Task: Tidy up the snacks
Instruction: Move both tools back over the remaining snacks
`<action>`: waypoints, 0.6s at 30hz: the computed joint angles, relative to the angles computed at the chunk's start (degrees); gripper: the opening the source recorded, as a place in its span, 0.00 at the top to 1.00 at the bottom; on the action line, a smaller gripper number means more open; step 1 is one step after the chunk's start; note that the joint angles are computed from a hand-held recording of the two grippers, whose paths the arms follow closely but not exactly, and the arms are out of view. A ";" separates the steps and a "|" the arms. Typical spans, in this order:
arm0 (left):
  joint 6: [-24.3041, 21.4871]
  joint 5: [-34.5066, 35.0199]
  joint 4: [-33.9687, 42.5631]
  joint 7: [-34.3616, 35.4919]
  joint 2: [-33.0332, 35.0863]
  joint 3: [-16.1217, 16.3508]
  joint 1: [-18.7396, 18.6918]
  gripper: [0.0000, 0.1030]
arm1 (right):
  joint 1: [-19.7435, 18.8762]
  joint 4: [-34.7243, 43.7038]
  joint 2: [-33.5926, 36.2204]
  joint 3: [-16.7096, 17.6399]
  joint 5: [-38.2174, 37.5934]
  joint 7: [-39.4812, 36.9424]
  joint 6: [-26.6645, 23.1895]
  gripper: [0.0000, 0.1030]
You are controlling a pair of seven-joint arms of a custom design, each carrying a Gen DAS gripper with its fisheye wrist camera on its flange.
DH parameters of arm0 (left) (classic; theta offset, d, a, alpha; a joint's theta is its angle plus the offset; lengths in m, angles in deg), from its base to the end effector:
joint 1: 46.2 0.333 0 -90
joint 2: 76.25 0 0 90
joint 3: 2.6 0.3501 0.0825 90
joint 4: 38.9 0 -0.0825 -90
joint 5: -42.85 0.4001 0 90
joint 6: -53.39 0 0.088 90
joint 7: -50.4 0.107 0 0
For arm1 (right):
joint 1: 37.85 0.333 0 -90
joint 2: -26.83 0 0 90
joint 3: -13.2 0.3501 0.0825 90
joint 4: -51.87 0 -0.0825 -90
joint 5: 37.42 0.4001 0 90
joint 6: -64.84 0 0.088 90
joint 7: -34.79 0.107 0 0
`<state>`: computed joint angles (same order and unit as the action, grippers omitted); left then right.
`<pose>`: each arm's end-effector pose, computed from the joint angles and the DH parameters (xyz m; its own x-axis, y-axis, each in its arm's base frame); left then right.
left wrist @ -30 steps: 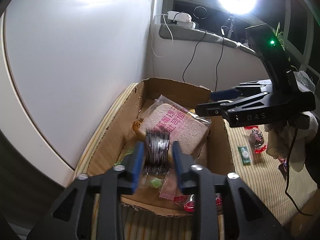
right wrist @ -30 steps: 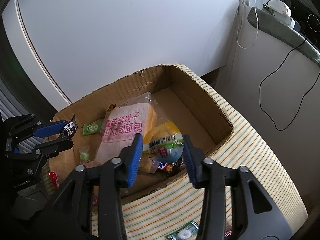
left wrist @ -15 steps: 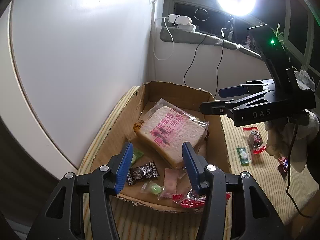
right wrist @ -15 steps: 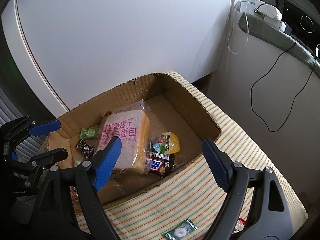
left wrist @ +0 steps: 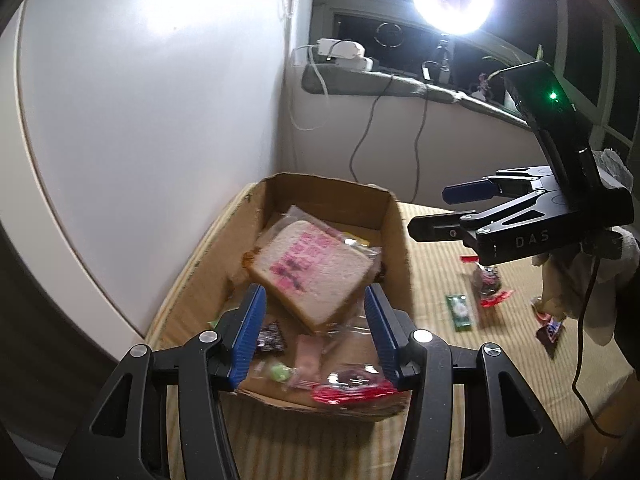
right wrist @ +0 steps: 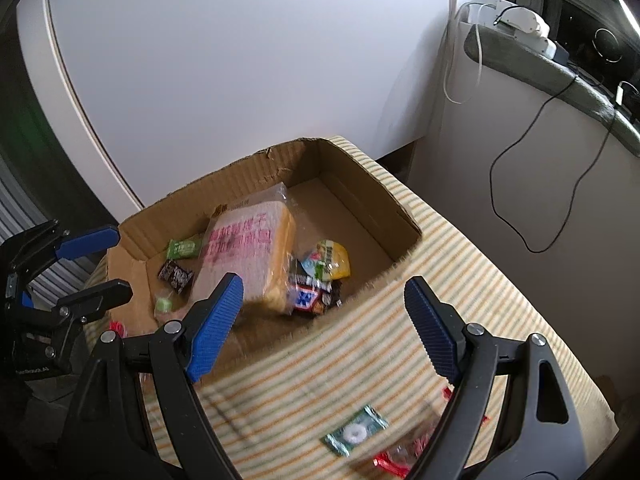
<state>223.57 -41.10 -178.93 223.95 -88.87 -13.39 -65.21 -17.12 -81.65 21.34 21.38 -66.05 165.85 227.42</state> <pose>0.4423 -0.1778 0.4486 -0.6000 -0.7969 0.0698 -0.5311 0.3316 -0.7797 0.4635 0.2860 0.4638 0.2272 -0.9737 -0.0142 -0.7746 -0.1719 -0.6086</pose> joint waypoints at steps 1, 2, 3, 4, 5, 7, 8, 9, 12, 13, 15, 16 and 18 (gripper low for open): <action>-0.15 -0.16 -0.22 0.10 -0.29 -0.22 -0.28 0.51 | 0.05 -0.64 -0.90 -0.01 0.26 0.03 -0.26 0.17; -0.20 -0.34 -0.37 0.18 -0.48 -0.35 -0.49 0.51 | 0.03 -1.34 -1.78 0.03 0.39 0.21 -0.42 0.17; -0.44 -0.67 -0.64 0.35 -0.83 -0.52 -0.82 0.51 | -0.15 -2.48 -3.18 0.15 0.19 0.85 -0.61 0.17; -0.61 -0.85 -0.80 0.44 -1.04 -0.65 -1.05 0.51 | -0.42 -3.46 -4.26 0.30 -0.09 1.44 -0.58 0.17; -0.74 -1.04 -0.95 0.54 -1.22 -0.82 -1.32 0.51 | -0.71 -4.75 -5.70 0.43 -0.29 2.10 -0.52 0.17; -1.16 -1.32 -1.23 0.61 -1.52 -1.21 -1.92 0.51 | -1.23 -6.96 -8.15 0.56 -0.15 2.77 -0.27 0.17; -1.31 -1.50 -1.39 0.70 -1.69 -1.39 -2.20 0.51 | -1.42 -8.06 -9.39 0.56 0.14 2.92 -0.21 0.17; -1.48 -1.82 -1.55 0.97 -1.86 -1.60 -2.57 0.51 | -1.62 -9.64 -11.07 0.55 0.49 3.21 -0.12 0.17; -1.85 -2.37 -1.80 1.35 -2.04 -2.33 -3.55 0.51 | -2.31 -13.18 -14.82 0.74 1.45 3.73 -0.31 0.17; -2.06 -2.47 -1.86 1.33 -2.06 -2.56 -3.88 0.51 | -2.58 -13.78 -15.45 0.87 1.70 3.88 -0.48 0.17; -2.38 -2.73 -2.07 1.46 -2.14 -3.08 -4.59 0.51 | -2.71 -15.63 -17.25 0.62 2.77 3.99 -0.70 0.17; -2.54 -2.67 -2.18 1.39 -2.11 -3.41 -4.99 0.51 | -2.79 -16.50 -18.08 0.47 3.32 4.01 -0.83 0.17; -2.74 -2.42 -2.38 1.08 -1.95 -3.92 -5.66 0.51 | -3.21 -17.87 -19.18 0.34 4.17 4.29 -0.97 0.17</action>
<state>220.83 -43.52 -181.31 225.03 -90.82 -17.31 -70.87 -20.34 -99.52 2.16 21.71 -61.89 170.14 226.45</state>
